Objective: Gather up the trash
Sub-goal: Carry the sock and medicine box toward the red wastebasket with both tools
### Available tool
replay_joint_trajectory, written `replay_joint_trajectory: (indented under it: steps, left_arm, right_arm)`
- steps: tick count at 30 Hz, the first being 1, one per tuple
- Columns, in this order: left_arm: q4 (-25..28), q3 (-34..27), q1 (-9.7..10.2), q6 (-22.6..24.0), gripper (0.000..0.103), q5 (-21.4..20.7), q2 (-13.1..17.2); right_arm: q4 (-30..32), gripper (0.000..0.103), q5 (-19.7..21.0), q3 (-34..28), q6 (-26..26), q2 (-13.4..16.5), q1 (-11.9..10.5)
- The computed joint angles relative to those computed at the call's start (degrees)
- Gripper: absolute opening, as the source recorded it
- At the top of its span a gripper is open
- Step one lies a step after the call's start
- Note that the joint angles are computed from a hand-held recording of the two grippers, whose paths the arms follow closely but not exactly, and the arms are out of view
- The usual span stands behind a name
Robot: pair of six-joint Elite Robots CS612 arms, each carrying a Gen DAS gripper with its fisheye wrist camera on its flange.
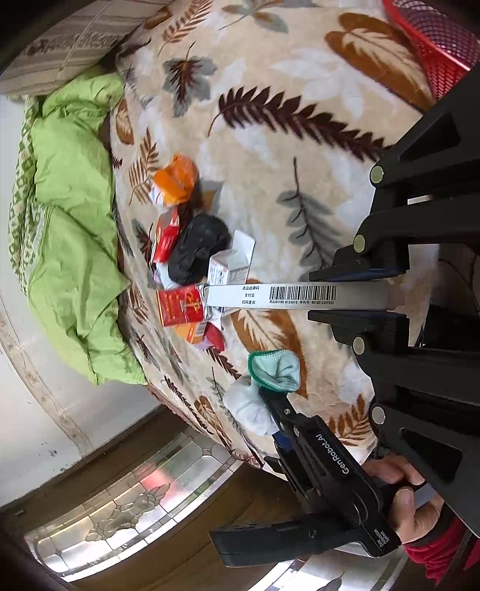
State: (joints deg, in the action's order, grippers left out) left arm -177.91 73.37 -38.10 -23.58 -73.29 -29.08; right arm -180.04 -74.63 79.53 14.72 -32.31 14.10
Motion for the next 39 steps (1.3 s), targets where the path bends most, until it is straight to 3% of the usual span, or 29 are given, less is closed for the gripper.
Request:
replay_joint_trajectory:
  steps: [14, 39]
  left_arm:
    - [0.3, -0.4, -2.78, 5.7, 0.025, 5.7, -0.2]
    - [1.1, -2.3, -4.18, 10.4, 0.026, 4.7, 0.2]
  right_arm:
    - [-5.1, 0.014, -0.4, 4.6, 2.8, -2.0, -1.2]
    - [-9.7, 0.014, -0.9, 10.0, 6.4, -4.2, -2.6]
